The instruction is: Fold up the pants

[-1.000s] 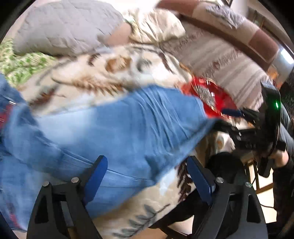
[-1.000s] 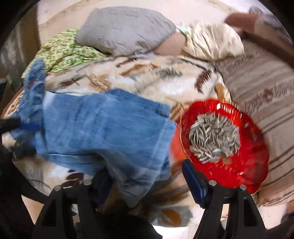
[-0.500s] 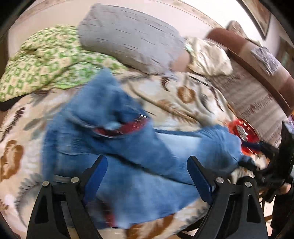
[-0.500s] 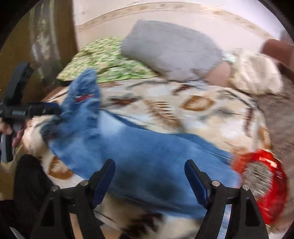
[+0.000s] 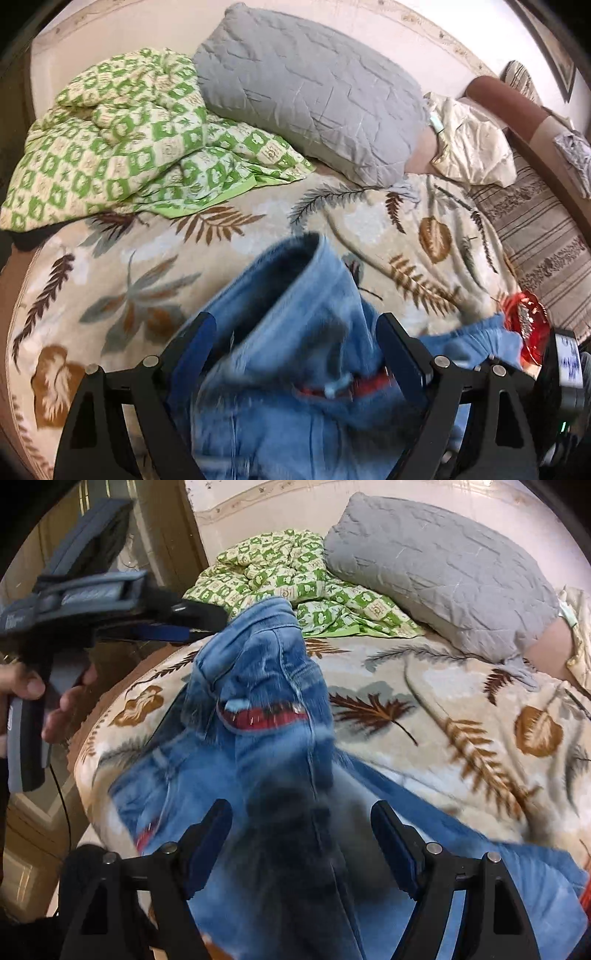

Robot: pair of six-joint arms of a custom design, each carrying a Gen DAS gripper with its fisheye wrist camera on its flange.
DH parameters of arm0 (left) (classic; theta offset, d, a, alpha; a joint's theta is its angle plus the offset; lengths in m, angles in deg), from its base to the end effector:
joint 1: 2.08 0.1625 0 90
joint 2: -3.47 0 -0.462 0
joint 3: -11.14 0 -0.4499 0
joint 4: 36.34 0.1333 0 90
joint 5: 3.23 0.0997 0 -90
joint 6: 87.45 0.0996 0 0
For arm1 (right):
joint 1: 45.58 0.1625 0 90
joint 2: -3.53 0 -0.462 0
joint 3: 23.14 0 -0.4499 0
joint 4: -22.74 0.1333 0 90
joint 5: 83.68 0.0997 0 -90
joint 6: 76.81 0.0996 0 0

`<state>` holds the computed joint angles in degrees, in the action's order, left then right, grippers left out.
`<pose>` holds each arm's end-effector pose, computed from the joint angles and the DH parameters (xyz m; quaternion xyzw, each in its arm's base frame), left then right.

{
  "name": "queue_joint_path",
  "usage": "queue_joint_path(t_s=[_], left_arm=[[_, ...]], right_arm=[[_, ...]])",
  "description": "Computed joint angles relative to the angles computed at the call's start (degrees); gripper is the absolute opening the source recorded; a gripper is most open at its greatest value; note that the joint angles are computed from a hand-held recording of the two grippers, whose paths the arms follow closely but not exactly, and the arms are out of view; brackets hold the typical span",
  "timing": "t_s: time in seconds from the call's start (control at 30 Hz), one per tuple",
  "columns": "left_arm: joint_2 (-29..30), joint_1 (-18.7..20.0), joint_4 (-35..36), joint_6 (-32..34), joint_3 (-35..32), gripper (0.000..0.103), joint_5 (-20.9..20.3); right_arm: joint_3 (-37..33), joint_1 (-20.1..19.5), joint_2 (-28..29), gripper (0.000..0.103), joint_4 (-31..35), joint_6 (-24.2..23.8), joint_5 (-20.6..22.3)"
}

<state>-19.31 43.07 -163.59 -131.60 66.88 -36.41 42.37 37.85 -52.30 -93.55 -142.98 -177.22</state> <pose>-0.4860 -0.7958 0.0497 -0.0124 0.8790 -0.3567 0.3160 0.0317 -0.8361 0.4023 0.4877 -0.8605 0.0981 0.1102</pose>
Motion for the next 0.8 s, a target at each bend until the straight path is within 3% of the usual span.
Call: queue_joint_path(t_s=[0.1, 0.13, 0.17, 0.2, 0.23, 0.33, 0.43, 0.57, 0.67, 0.8], left_arm=[[2.8, 1.5, 3.6, 0.8, -5.5, 0.089, -1.4], [3.2, 1.9, 4.6, 1.1, -6.5, 0.086, -2.3], [3.3, 2.2, 3.4, 3.0, -6.4, 0.043, -3.7], [3.0, 2.6, 2.6, 4.2, -6.0, 0.014, -6.4], [2.4, 2.5, 2.5, 3.5, -4.9, 0.016, -7.6], [-0.2, 0.9, -2.4, 6.3, 0.9, 0.015, -6.1], [-5.3, -1.7, -10.3, 5.8, 10.9, 0.016, -6.0], [-11.8, -4.9, -19.8, 0.0, 25.1, 0.017, -6.5], [-14.4, -5.5, -21.3, -9.2, 33.6, 0.020, -8.4], [-14.7, -4.9, -22.7, -17.0, 39.2, 0.025, -11.2]], right_arm=[[-1.5, 0.9, 2.5, 0.079, -0.1, 1.7, -1.7], [-2.2, 1.1, 3.4, 0.060, 0.5, 2.5, -2.2], [-2.8, 1.2, 4.0, 0.040, 0.9, 2.9, -2.6], [-3.3, 1.4, 4.5, 0.018, 1.8, 2.9, -3.3], [-3.1, 1.4, 4.5, 0.015, 1.7, 2.5, -3.3], [0.2, 1.2, 2.1, 0.012, -0.2, -1.5, -0.9], [4.2, 0.8, -1.6, 0.011, 0.2, -6.0, 1.0], [9.2, -0.4, -6.3, 0.011, 1.9, -11.3, 4.0], [14.4, -1.2, -8.8, 0.011, 0.0, -14.9, 2.5], [19.7, -1.9, -9.4, 0.017, -4.8, -15.9, -3.3]])
